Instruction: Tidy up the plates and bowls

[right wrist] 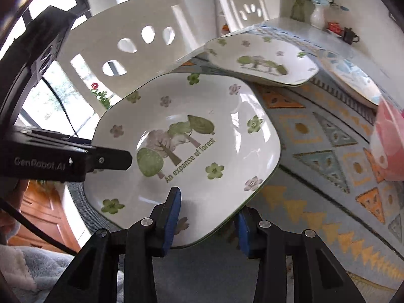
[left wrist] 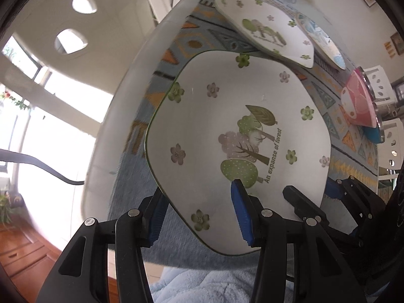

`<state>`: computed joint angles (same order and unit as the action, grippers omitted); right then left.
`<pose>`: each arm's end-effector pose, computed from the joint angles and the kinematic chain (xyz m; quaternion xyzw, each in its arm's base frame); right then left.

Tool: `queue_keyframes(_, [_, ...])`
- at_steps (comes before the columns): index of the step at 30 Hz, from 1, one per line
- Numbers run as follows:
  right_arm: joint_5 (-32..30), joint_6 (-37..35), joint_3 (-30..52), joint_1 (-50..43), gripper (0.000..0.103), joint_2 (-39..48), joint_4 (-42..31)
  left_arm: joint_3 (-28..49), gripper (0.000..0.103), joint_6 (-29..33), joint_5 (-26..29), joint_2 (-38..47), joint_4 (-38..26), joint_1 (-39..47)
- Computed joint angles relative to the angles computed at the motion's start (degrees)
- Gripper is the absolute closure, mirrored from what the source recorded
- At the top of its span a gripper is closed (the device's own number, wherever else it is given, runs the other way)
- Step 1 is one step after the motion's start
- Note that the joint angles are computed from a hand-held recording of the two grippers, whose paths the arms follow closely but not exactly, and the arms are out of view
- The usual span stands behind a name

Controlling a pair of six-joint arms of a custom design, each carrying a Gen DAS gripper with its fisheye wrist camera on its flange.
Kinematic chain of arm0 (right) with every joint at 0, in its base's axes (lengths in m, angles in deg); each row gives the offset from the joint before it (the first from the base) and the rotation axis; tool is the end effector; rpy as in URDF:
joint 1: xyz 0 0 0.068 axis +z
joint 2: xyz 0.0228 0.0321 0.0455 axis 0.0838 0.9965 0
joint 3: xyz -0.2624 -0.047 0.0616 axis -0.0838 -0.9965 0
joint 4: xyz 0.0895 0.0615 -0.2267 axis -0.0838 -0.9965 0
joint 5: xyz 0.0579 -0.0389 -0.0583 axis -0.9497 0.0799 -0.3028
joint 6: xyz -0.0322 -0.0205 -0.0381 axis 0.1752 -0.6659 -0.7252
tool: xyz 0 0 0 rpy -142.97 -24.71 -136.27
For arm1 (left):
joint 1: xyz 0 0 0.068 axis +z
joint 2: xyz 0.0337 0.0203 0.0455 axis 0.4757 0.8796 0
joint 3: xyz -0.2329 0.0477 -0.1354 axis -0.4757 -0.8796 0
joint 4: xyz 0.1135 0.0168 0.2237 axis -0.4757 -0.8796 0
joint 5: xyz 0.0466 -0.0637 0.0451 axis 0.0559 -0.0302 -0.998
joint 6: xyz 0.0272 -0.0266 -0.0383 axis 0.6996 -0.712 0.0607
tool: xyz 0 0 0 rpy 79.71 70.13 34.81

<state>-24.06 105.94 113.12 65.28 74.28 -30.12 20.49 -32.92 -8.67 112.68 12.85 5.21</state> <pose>0.1395 0.2257 0.1572 -0.1187 0.9570 0.0900 0.2491 0.2091 -0.0953 0.1694 0.0848 0.9860 -0.1087 0.0941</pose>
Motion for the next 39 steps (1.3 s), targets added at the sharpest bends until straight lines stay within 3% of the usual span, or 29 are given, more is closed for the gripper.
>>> queue_keyframes(6, [-0.6,-1.7,1.6,1.5,0.063,0.9,-1.0,0.4,0.054,0.0,-0.5,-0.3,-3.0,0.1])
queue_keyframes(9, [-0.8,-2.0,1.7,1.2,0.055,0.5,-3.3,1.6,0.049,-0.1,-1.0,-0.9,-3.8,0.6])
queue_keyframes(11, [3.4,-3.3,2.8,2.3,0.045,-0.6,-7.9,2.3,0.049,-0.2,-3.6,-2.4,-3.8,1.0])
queue_keyframes(12, [8.9,-2.7,4.5,4.1,0.039,-0.7,-12.9,2.8,0.048,-0.1,-4.1,-2.9,-3.8,1.5])
queue_keyframes(13, [12.7,-1.6,5.7,5.3,0.027,-0.6,-16.7,4.1,0.048,0.2,-4.0,-3.1,-4.1,2.8])
queue_keyframes(16, [16.8,-1.5,5.2,5.9,0.024,-3.2,-20.4,7.8,0.048,1.5,-2.8,-1.9,-3.1,5.5])
queue_keyframes(20, [10.9,-5.9,1.1,-2.7,0.024,-11.5,-15.6,15.4,0.048,2.5,-3.0,3.2,-0.6,5.2])
queue_keyframes(26, [-13.0,-8.3,1.1,-29.2,0.024,-17.3,-6.2,29.0,0.049,0.6,-1.0,15.6,3.4,1.9])
queue_keyframes(30, [-23.0,-7.2,6.2,-40.4,0.024,-8.4,-0.7,37.5,0.062,-1.9,2.1,26.2,6.6,0.0])
queue_keyframes(32, [-25.8,-7.2,7.7,-42.4,0.026,-3.8,2.6,43.1,0.068,-1.0,-2.2,31.1,3.8,-2.0])
queue_keyframes(34, [-25.8,-7.2,9.1,-42.4,0.031,1.3,6.3,46.5,0.071,-1.3,-5.4,34.3,2.1,-2.9])
queue_keyframes(37, [-24.6,-6.0,10.9,-42.9,0.038,7.9,9.0,49.0,0.073,-2.9,-4.9,37.3,0.3,-2.2])
queue_keyframes(39, [-27.2,-3.9,11.2,-44.2,0.041,11.6,10.9,48.9,0.084,-2.5,-4.5,38.1,0.2,-2.0])
